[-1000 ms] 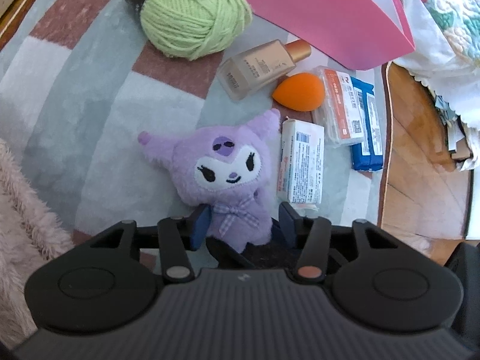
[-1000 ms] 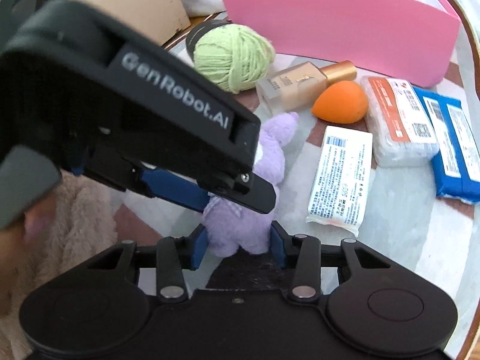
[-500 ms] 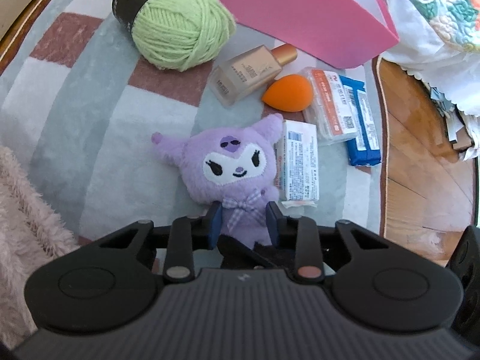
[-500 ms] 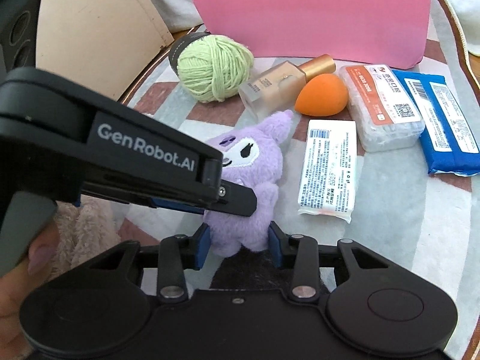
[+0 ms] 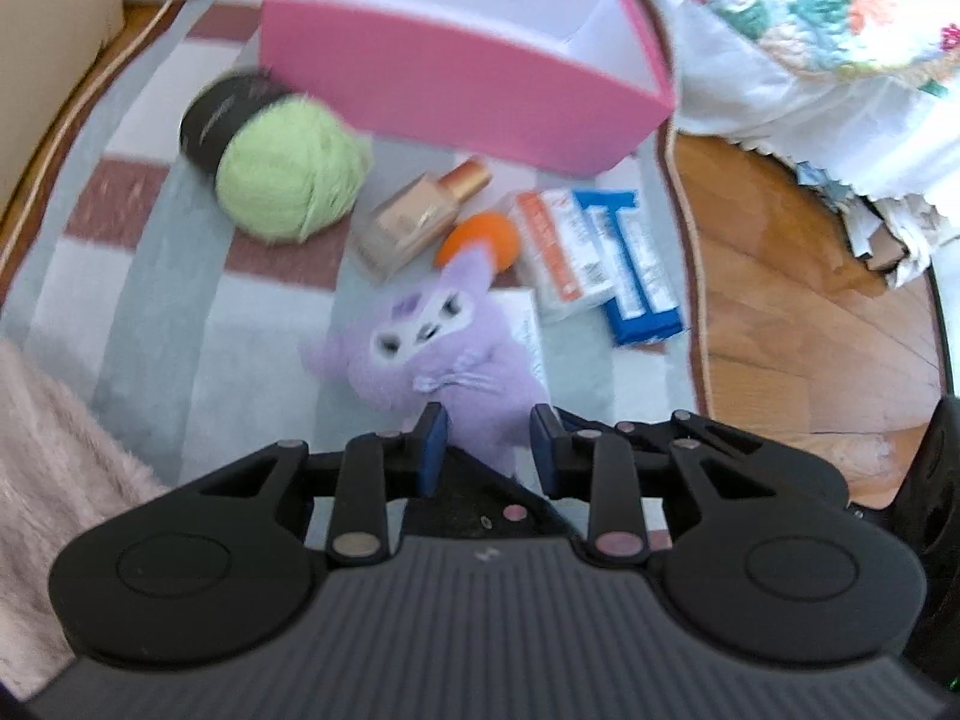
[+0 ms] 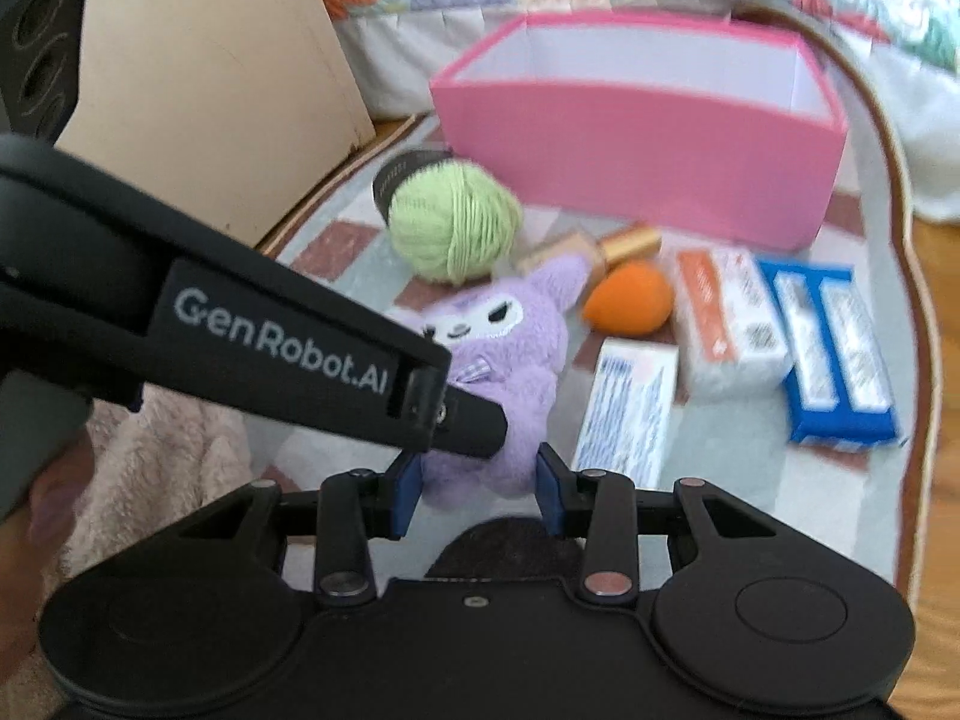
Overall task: Organize objects
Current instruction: 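Close the left tool on the purple plush toy's head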
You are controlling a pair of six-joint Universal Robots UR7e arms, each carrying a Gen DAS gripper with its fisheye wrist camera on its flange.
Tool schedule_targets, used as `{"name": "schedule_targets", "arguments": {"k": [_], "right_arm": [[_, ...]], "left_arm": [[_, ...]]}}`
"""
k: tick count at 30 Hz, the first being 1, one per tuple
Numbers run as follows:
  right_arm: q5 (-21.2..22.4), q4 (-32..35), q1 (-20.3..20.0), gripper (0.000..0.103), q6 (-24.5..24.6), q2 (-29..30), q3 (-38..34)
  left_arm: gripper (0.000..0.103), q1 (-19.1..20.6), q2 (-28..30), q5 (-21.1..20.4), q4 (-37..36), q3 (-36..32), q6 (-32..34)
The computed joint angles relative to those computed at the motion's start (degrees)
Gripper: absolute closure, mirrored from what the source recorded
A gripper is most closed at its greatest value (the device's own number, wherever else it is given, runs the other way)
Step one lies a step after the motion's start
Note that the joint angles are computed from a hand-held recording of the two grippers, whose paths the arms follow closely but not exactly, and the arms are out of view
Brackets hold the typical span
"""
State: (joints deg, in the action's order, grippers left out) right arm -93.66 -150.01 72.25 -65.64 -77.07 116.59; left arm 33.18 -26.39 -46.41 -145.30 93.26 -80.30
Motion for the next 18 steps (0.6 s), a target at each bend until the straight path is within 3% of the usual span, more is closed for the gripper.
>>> {"name": "schedule_targets", "arguments": {"k": [7, 12, 18], "right_arm": [[3.89, 2.98, 2.14, 0.072, 2.4, -1.11, -3.94], [1.13, 3.06, 3.84, 0.072, 2.3, -0.09, -6.15], [-2.96, 10.32, 2.33, 0.066, 5.17, 0.49, -8.57]], "left_arm": [[0.074, -1.04, -1.28, 3.59, -0.09, -2.57, 5.98], [0.074, 0.27, -2.15, 1.22, -1.26, -2.17, 5.79], [0.074, 3.4, -2.12, -4.72, -2.39, 0.08, 2.43]]}}
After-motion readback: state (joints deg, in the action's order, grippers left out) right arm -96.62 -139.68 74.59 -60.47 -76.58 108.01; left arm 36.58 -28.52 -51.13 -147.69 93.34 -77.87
